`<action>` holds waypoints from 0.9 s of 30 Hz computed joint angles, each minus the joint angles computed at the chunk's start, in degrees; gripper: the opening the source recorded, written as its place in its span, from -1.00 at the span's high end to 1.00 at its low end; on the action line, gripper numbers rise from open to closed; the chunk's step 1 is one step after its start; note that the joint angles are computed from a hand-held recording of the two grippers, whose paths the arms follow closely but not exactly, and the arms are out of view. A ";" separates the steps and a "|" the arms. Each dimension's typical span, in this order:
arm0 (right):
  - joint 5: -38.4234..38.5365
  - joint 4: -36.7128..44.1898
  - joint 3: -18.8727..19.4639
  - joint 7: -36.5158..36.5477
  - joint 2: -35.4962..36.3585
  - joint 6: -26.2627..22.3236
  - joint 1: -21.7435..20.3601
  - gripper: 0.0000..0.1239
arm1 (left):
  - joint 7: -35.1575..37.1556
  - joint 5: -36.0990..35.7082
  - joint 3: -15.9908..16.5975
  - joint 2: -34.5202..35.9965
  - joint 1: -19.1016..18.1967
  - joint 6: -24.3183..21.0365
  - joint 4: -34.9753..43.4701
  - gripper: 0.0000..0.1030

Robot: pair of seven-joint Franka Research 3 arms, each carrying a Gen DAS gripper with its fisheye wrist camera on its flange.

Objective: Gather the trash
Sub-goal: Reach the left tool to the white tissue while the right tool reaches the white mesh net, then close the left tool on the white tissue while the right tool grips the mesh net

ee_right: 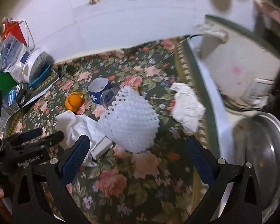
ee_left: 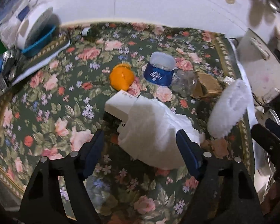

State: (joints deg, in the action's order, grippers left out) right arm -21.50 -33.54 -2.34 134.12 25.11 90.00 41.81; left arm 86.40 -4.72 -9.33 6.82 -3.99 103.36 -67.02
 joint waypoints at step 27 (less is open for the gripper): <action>9.93 -16.20 4.70 -1.24 -6.96 12.87 -8.19 0.66 | -2.92 0.51 -0.37 -1.28 -0.74 0.55 -2.92 0.78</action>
State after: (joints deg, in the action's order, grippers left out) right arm -11.57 -49.73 2.35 132.88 18.14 102.87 33.62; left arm 83.48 -4.21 -9.70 5.54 -4.73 103.91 -69.94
